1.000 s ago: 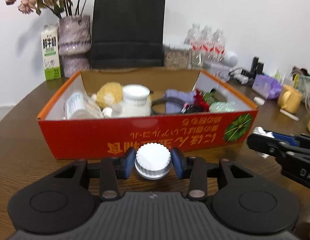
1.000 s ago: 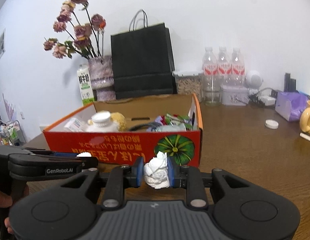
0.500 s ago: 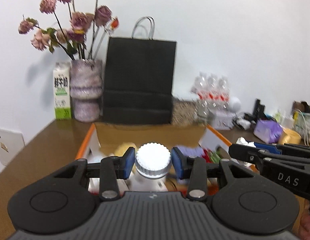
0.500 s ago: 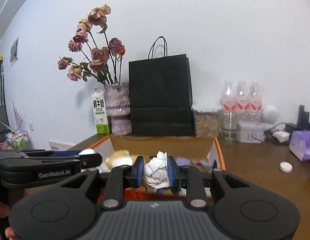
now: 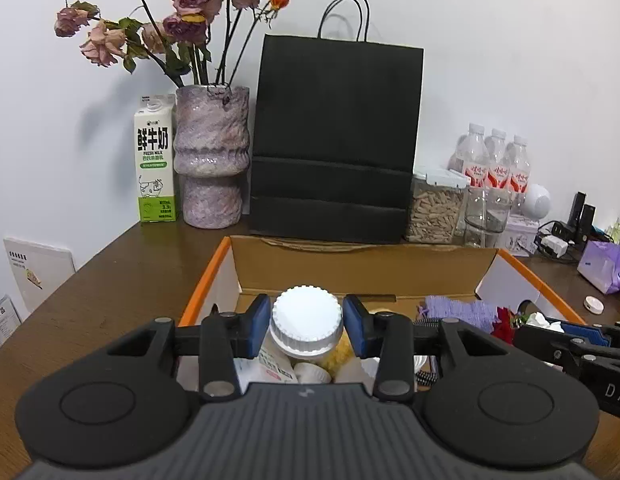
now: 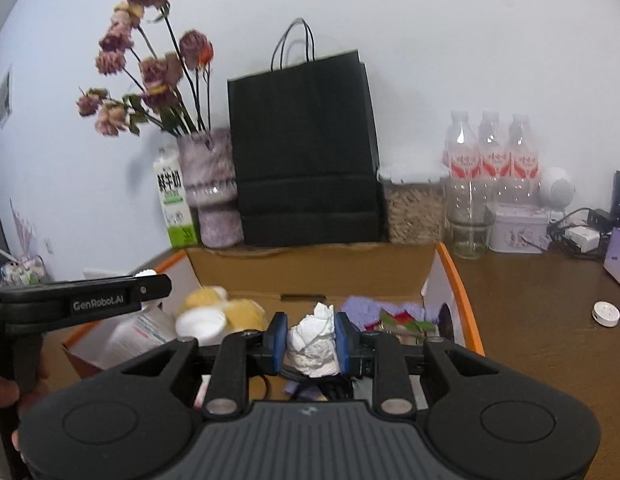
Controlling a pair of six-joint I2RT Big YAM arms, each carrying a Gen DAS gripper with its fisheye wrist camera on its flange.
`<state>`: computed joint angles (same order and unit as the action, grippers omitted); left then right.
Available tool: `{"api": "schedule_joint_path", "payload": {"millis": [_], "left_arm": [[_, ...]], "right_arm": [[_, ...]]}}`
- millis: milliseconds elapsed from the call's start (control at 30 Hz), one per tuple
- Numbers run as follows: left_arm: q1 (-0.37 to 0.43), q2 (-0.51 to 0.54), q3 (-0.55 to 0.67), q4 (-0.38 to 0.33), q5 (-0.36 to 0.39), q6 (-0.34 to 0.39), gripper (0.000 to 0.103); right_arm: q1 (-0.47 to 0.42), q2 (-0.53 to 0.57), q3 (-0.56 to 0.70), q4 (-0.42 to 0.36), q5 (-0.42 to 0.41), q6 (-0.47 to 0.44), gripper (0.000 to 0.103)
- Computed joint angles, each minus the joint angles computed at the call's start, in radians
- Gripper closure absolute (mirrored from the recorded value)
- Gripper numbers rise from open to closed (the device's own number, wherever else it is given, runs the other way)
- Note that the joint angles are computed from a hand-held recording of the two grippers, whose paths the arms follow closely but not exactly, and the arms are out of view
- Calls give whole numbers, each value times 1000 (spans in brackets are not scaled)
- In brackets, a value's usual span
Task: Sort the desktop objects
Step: 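Carry the ridged cap and tissue over the box and open both grippers, then lift both grippers out and move the right gripper to the navy pouch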
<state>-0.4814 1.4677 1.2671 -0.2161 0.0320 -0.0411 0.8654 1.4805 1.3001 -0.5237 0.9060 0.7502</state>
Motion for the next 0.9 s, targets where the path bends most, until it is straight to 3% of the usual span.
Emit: {"api": "schedule_joint_path", "payload": {"millis": [300,333,367,400,433,500,900], "left_arm": [[-12,-10,-28,3,-8,36,58],[-15,-14,-35,13,-15,41,47],[-18,-19,-42,28,-25,44,28],[-19,-24,-53,51,-32,46,19],[-20,-29,-62,72,-35,46,5],[-19,-41,-84,115,-34,40,0],[-25,-80,-120,151,-40,38,0]], "right_arm": [[17,10,9,-31,19,19,76],[18,10,10,-35,21,24,72],[20,9,9,-33,18,25,67],[23,7,8,-30,21,25,51],[27,7,8,-30,32,27,28],[36,10,15,-45,64,34,0],[58,12,27,-72,98,37,0]]}}
